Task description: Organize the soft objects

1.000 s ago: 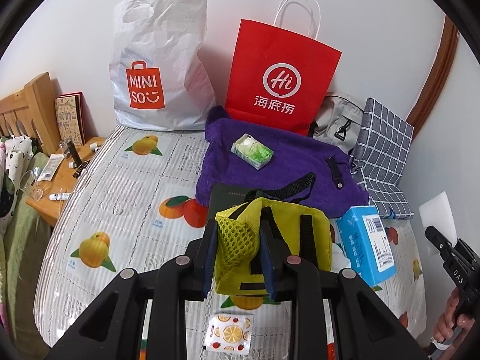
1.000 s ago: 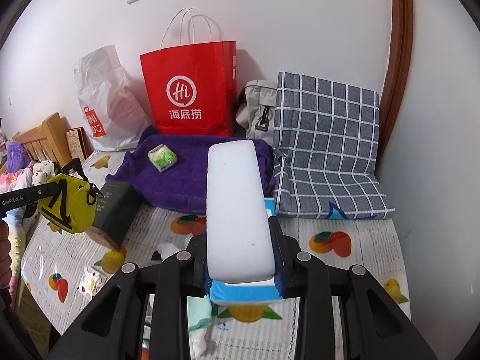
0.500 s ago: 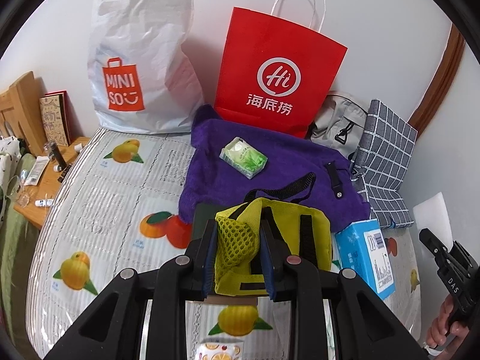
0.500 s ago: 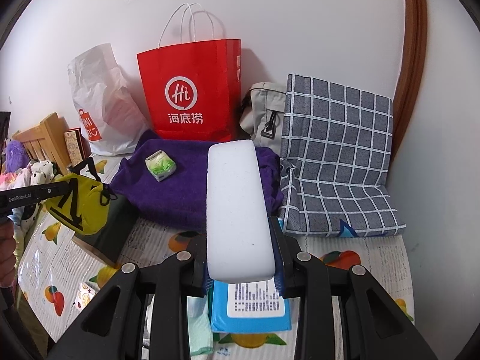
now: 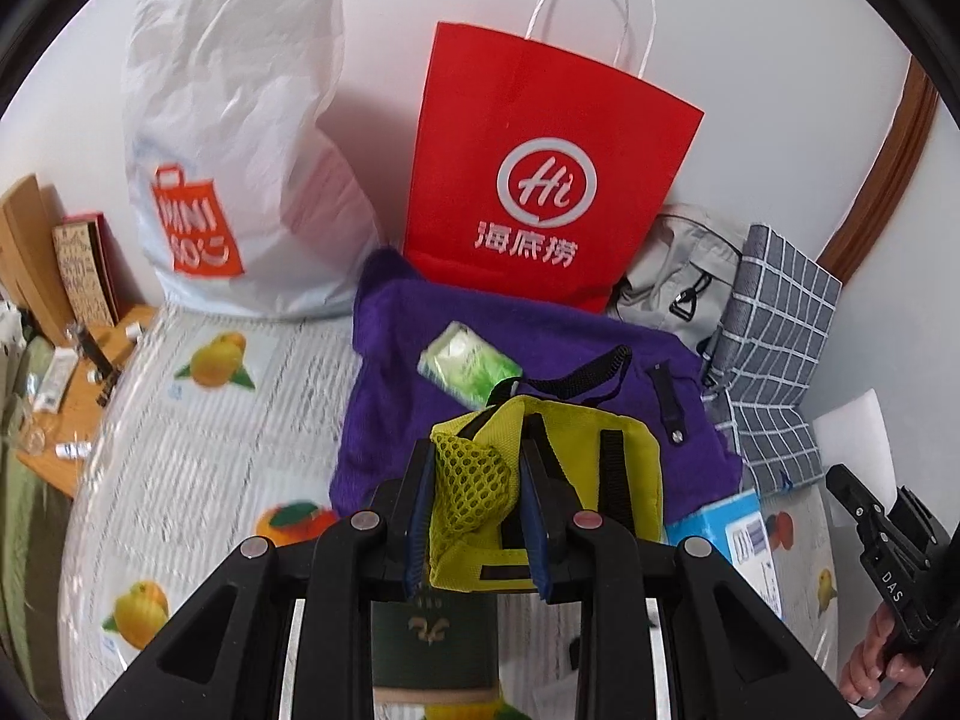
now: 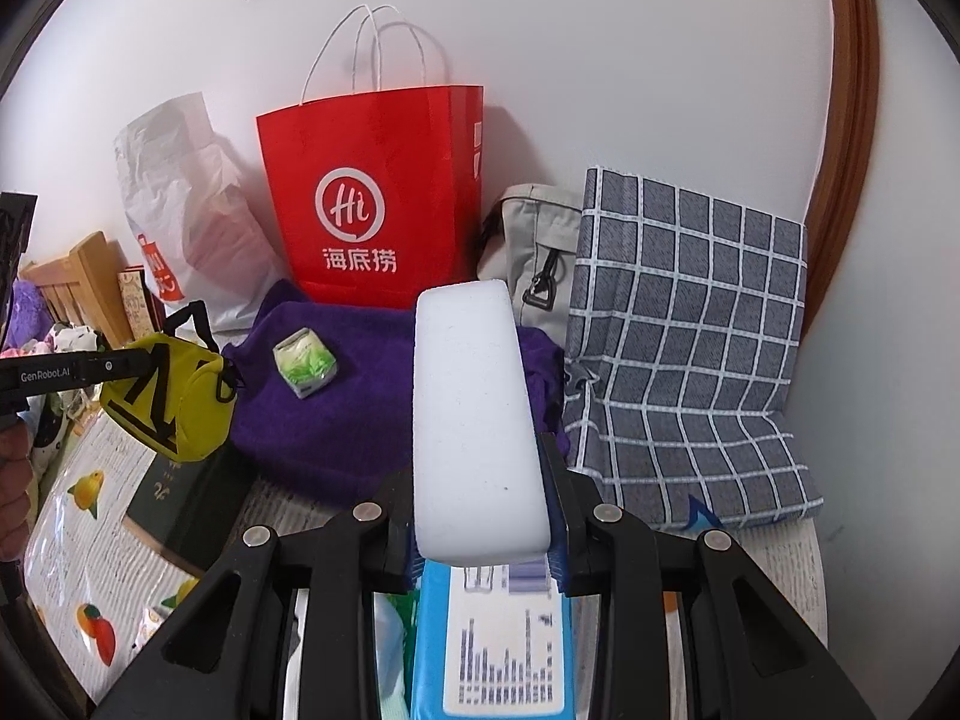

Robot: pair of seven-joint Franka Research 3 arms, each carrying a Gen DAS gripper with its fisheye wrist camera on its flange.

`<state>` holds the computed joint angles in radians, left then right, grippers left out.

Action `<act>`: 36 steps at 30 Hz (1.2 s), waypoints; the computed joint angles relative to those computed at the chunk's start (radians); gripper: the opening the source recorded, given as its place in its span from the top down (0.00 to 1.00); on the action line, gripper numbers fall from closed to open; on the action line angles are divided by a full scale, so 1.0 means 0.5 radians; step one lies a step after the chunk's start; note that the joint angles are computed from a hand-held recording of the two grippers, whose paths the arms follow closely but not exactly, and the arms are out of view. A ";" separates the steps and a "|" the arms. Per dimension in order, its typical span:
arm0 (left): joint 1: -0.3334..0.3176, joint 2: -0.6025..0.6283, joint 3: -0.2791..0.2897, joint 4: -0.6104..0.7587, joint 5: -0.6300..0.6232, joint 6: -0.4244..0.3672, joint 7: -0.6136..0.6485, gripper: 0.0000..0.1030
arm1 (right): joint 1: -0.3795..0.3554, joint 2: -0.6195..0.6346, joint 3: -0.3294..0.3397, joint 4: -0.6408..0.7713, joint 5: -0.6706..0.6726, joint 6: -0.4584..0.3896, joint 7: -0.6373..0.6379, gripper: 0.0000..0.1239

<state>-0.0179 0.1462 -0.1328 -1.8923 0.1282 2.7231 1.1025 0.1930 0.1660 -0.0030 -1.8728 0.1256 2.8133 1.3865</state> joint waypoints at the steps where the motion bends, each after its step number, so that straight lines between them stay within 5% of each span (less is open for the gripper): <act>1: -0.006 0.022 0.006 0.040 0.032 -0.020 -0.009 0.76 | 0.000 0.021 0.000 0.026 0.001 -0.002 0.002 0.75; 20: 0.042 0.535 -0.021 0.623 -0.028 -0.317 0.122 0.76 | 0.049 0.530 -0.022 0.630 -0.029 -0.193 -0.009 0.75; 36: 0.078 0.728 -0.037 0.855 -0.090 -0.520 0.265 0.75 | -0.041 0.939 0.030 1.102 0.159 -0.681 -0.061 0.75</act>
<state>0.0208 0.5104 -0.1511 -1.4647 0.0830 2.4629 1.2353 0.1725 0.6354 0.0121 -1.3220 0.2051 2.4727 1.3562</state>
